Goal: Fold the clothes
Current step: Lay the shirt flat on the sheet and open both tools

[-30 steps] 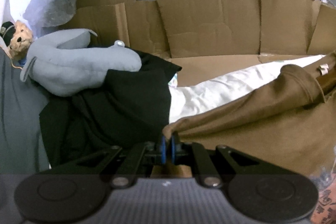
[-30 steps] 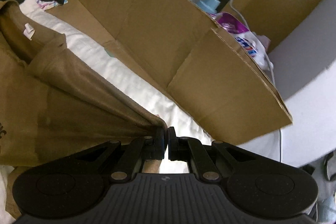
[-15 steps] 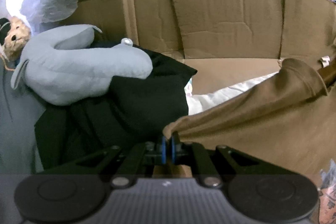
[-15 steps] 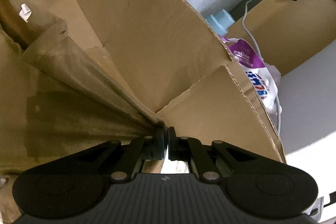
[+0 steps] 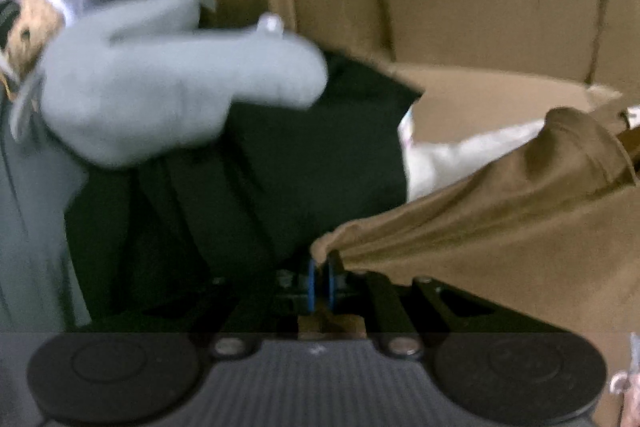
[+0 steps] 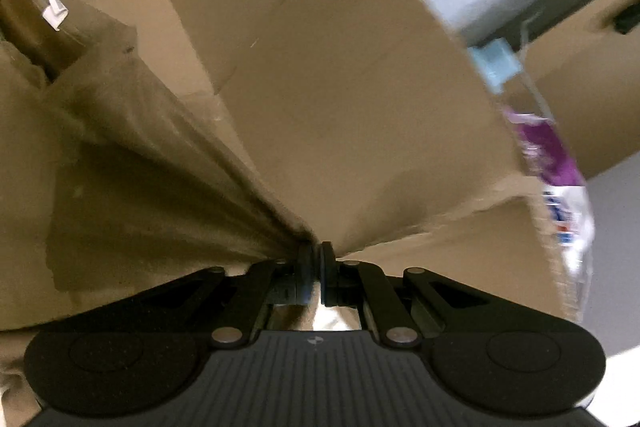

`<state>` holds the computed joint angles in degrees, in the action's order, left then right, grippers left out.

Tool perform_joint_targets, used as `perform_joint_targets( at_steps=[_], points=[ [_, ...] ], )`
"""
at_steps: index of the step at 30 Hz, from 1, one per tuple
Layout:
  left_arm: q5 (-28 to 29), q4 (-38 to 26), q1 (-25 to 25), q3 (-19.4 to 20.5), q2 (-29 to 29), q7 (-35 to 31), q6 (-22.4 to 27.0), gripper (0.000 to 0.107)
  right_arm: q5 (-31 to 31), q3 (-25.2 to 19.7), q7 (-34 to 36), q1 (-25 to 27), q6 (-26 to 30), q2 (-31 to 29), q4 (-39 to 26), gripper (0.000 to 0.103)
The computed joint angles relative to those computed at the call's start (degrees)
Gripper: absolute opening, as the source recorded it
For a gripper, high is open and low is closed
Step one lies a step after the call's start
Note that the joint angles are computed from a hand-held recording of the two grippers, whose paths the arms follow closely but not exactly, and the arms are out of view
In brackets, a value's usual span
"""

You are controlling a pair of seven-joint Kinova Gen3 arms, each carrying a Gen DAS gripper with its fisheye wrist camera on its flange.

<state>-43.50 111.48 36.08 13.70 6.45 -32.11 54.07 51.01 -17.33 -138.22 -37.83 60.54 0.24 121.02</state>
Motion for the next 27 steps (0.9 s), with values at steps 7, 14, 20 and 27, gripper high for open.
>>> perform_joint_targets(
  at_steps=[7, 14, 20, 27],
  points=[
    [0.29, 0.62, 1.98, 2.82, -3.50, 0.29, 0.56, 0.043, -8.62, 0.89, 1.38, 3.66, -5.96, -5.08, 0.44, 0.024],
    [4.38, 1.75, 2.02, 6.47, -7.89, 0.18, 1.18, 0.047, -18.51, -1.02, 6.46, 6.63, -9.19, -16.55, 4.71, 0.024],
    [8.01, 0.79, 2.61, 8.47, -7.69, -1.59, 1.70, 0.047, -27.03, -0.72, 12.11, 7.41, -14.24, -19.88, 7.67, 0.024],
    [10.81, -0.12, 4.73, 10.67, -9.44, 0.08, 5.37, 0.047, -34.89, -5.27, 11.07, 10.57, -17.04, -23.35, 9.23, 0.024]
  ],
)
